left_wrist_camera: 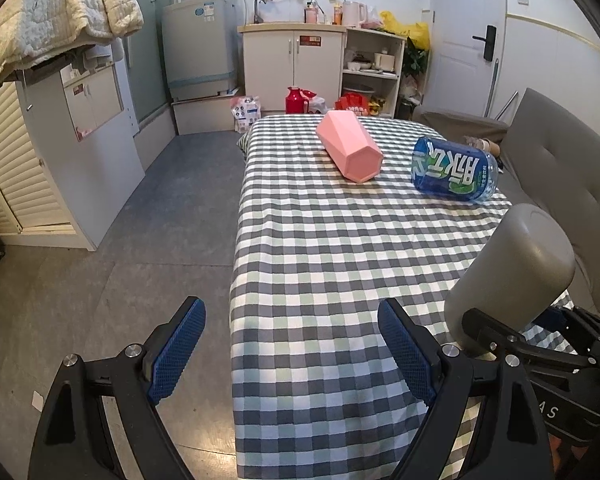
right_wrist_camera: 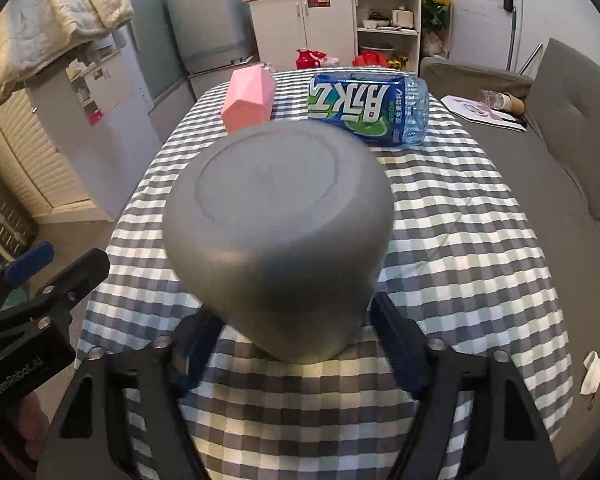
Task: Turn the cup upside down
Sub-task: 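Lower the grey cup rim-down onto the table with the right tool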
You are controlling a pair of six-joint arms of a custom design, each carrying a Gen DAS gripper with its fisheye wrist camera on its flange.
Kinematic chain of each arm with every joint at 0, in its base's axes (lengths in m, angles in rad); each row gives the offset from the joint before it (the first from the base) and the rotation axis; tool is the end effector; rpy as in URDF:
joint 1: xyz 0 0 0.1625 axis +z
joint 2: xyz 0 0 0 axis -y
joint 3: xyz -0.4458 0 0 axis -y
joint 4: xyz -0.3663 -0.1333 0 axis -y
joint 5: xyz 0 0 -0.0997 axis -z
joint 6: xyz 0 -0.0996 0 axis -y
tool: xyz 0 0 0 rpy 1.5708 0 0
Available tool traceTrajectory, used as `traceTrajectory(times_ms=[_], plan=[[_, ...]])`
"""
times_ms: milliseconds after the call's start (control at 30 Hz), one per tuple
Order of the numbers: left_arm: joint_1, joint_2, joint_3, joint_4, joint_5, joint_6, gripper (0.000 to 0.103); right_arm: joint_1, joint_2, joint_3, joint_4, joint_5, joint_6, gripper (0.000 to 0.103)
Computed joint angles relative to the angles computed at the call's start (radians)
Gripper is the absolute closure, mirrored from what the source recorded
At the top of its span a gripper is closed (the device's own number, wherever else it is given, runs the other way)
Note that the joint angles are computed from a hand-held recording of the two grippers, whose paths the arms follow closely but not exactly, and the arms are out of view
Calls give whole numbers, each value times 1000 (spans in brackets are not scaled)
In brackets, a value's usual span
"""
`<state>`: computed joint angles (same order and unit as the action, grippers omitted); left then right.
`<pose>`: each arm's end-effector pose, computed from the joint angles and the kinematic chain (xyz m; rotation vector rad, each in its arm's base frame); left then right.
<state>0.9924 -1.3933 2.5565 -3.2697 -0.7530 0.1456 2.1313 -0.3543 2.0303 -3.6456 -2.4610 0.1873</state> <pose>-0.0158 -0.4010 0.2573 0.5643 2.2703 -0.8388 0.3109 -0.3903 -0.0662 0.2103 -2.3179 0.8395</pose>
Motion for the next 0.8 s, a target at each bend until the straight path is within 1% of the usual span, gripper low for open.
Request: traceTrajectory(times_ms=[167,233,333,433,467,600,733,800], plan=[[9,13,-4,-7,-3,6,12,-1,9,-9,-36,-2,-37,32],[12,20,-4,-12,0,9,12,-5,14,-24,-58,1,-71,32],[21,32,-13,-14,2,13,12,-15,23,-62,-87,1,-136,32],[34,41,-24,-14,1,17,12,-20,47,-105,-155,-6,-239,33],[38,43,-27,-14,0,17,12,-21,50,-115,-160,-8,-261,33],[49,56,-38,-15,3,21,12,-20,43,-104,-143,-3,-247,33],[52,56,-40,-5,0,14,12,-20,34,-62,-105,12,-181,33],[47,55,-39,0,0,11,12,-26,28,-46,-68,23,-139,33]])
